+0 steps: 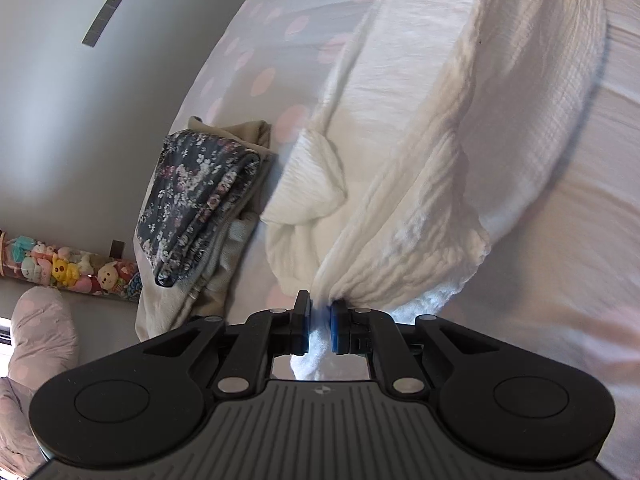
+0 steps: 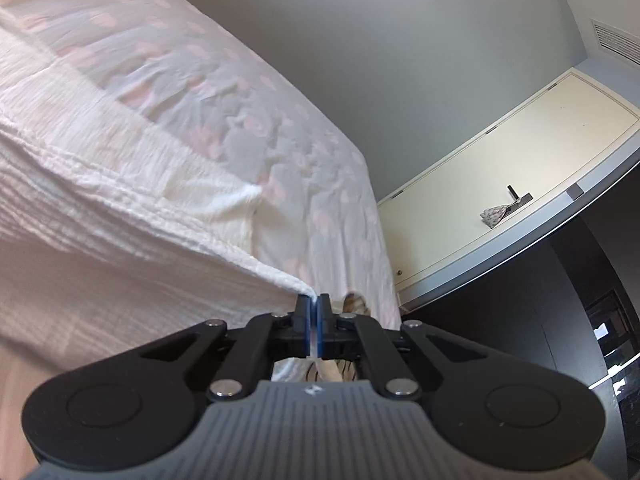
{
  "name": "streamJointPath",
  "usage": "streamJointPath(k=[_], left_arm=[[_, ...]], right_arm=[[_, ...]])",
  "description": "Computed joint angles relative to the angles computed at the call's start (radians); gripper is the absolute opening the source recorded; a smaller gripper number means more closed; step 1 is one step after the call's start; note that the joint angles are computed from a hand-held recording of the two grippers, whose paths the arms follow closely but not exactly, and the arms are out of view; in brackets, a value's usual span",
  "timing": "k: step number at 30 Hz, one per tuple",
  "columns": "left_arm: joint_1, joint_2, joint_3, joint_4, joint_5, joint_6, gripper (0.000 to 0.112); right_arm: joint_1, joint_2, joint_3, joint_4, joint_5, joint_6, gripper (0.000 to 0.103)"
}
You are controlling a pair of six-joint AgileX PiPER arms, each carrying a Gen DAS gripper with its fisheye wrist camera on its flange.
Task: Fold clothes
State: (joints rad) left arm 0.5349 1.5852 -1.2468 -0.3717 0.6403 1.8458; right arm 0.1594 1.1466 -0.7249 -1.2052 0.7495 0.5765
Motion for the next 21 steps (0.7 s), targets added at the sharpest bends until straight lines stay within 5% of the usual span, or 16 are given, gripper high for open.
streamJointPath(k=[10,21], left_arm=[[-0.217,0.380,-0.458,0.319,0.099,-0.452,0.007],[-0.306,0.782,-0.961,0.504,0.266,-0.649,0.007]], right_arm=[[-0.082,0.612,-0.488,-0.092,-0.017,0.037,0.003],[-0.093,1.132,-1.099,0.055,0.037,-0.206,0.003]])
